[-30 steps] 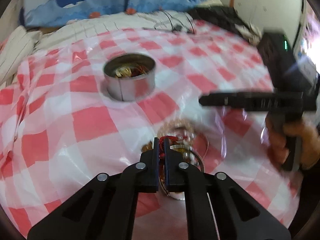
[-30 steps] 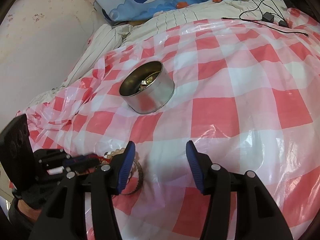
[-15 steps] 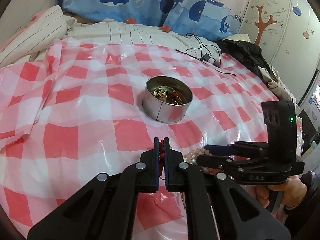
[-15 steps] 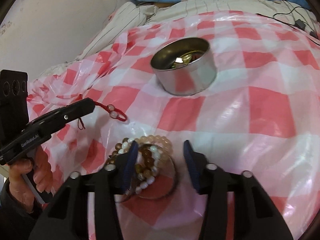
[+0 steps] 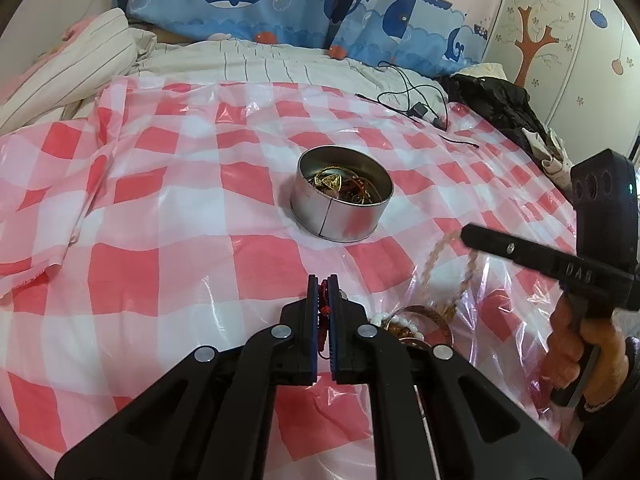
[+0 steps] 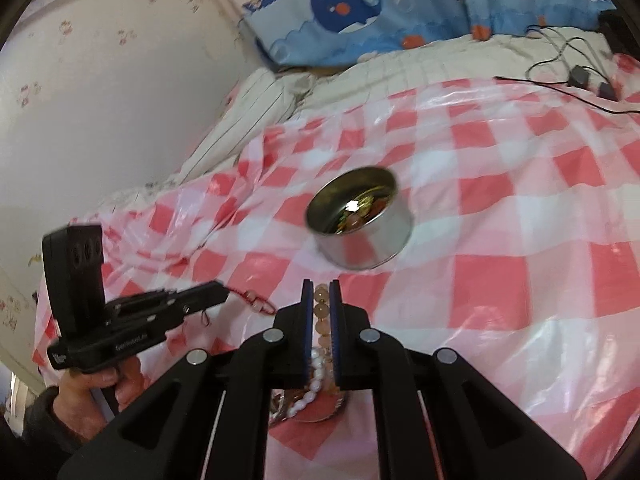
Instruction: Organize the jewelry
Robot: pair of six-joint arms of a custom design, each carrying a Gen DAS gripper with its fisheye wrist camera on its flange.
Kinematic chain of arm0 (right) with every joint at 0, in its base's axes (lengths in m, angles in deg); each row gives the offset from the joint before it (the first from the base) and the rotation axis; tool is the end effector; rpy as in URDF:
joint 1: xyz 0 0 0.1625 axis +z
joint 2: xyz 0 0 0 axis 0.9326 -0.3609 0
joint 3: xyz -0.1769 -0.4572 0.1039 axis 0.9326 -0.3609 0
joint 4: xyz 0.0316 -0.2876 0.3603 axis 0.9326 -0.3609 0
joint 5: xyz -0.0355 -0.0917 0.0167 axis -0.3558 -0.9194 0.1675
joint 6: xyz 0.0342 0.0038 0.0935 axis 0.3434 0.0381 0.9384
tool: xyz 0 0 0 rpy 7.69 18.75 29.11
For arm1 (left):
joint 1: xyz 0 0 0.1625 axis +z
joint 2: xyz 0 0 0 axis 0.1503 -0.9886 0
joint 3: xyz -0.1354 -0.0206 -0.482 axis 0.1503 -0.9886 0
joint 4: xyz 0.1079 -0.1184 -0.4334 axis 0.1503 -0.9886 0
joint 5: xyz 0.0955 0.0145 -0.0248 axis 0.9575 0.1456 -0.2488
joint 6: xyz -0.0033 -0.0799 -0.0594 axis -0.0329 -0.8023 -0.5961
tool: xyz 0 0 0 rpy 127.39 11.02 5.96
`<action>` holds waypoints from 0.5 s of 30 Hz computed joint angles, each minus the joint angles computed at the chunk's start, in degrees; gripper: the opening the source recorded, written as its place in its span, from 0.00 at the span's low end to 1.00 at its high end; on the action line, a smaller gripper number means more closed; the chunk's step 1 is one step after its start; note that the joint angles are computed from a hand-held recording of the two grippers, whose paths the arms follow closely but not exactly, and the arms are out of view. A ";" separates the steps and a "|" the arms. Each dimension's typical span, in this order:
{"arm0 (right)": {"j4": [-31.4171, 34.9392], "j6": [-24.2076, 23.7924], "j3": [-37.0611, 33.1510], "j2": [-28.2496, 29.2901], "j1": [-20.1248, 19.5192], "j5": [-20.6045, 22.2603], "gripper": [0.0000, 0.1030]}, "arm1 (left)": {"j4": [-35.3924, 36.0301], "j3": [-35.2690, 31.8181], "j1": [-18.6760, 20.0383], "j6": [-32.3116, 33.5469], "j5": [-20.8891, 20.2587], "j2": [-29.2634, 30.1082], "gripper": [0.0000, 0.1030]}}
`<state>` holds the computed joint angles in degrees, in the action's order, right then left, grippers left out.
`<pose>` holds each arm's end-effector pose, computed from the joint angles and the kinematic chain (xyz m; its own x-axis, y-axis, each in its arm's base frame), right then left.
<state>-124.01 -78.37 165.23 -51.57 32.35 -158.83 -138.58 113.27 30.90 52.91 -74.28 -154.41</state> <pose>0.2486 -0.5400 0.1719 -0.7772 -0.6193 0.1116 -0.6171 0.7154 -0.3277 -0.1832 -0.4283 0.2387 -0.8494 -0.0561 -0.5247 0.3421 0.6984 -0.6286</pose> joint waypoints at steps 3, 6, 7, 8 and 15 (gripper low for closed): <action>1.53 2.05 -1.08 -0.20 -1.00 -0.17 0.08 | 2.07 -0.37 0.27 -0.95 -0.16 -0.06 0.04; 5.59 5.23 -2.09 -0.59 -3.23 5.09 0.08 | 5.41 -0.92 0.79 -2.52 -0.45 -0.15 0.04; 6.45 5.50 -2.32 -0.73 -3.58 6.37 0.08 | 6.92 -1.21 1.08 -3.33 -0.65 -0.16 0.04; 6.82 5.58 -2.57 -0.70 -3.52 6.05 0.08 | 8.07 -1.41 1.34 -3.92 -0.82 -0.17 0.04; 4.56 5.94 -3.26 1.07 -0.63 -9.12 0.46 | 11.85 -2.05 2.30 -5.66 -1.75 0.11 0.05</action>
<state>-119.46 -72.43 161.98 -50.50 31.72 -167.95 -126.74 111.22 33.20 47.26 -76.03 -154.30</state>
